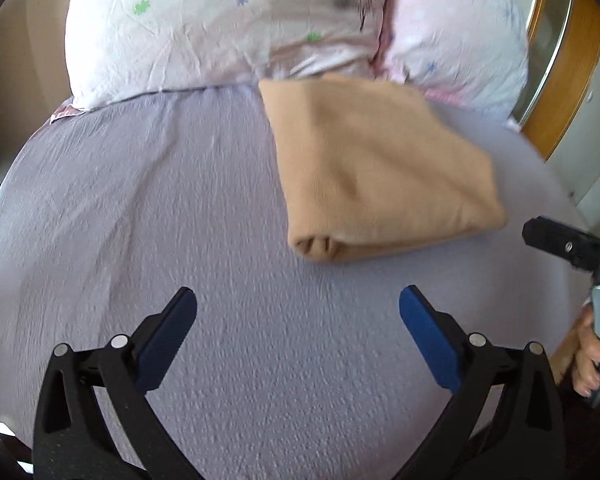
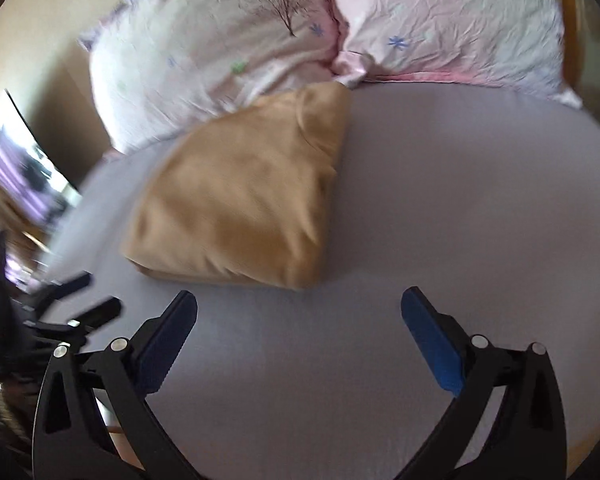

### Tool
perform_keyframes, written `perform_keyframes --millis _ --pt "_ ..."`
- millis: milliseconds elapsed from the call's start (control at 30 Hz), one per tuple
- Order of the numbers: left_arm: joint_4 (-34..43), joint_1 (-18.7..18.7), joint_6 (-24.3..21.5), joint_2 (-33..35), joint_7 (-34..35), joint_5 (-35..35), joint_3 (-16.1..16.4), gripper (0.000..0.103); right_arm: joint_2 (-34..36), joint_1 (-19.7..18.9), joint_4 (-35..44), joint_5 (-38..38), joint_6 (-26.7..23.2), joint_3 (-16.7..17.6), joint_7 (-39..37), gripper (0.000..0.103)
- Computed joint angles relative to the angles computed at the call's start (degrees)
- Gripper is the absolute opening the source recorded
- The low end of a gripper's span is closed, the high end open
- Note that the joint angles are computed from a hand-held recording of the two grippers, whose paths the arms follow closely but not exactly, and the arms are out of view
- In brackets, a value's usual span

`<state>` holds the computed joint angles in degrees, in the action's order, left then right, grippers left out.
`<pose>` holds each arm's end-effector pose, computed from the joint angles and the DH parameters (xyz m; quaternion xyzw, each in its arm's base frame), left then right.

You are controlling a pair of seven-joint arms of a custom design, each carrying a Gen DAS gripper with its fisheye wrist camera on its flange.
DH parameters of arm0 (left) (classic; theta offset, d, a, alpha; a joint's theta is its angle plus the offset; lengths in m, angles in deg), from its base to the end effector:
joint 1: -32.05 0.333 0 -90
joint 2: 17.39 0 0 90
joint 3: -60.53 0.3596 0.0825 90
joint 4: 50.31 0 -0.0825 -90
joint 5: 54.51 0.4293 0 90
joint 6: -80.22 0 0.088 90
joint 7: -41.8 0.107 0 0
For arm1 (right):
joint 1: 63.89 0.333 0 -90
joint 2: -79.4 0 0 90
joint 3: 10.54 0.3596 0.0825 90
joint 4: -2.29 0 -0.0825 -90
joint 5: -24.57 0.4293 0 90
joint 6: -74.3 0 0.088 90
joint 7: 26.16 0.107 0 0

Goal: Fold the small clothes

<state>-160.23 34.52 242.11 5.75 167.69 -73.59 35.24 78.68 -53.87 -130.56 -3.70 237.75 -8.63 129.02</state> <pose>0.6737 -0.2347 0.3669 -0.4207 0.8552 -0.2880 0.0935 0.5604 0.1445 0.4164 -0.4905 0.8209 -0.1589 0.2454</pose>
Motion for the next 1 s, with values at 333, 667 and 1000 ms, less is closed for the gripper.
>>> perform_keyframes --millis 333,667,1000 --pt "0.52 -6.83 2.55 1.61 -16.18 16.20 7.87 0.101 7.12 5.64 8.51 -7.82 -15.22 -0.75 4.43 0.102" --pt "-0.12 -4.81 3.00 1.62 -19.03 19.02 5.85 0.101 7.84 7.40 8.94 -7.34 -14.59 -2.24 6.62 0.102" --pt "-1.64 -3.16 5.64 1.44 -18.18 18.92 4.08 0.101 7.76 8.07 8.90 -9.12 -14.81 -2.60 8.44 0.102"
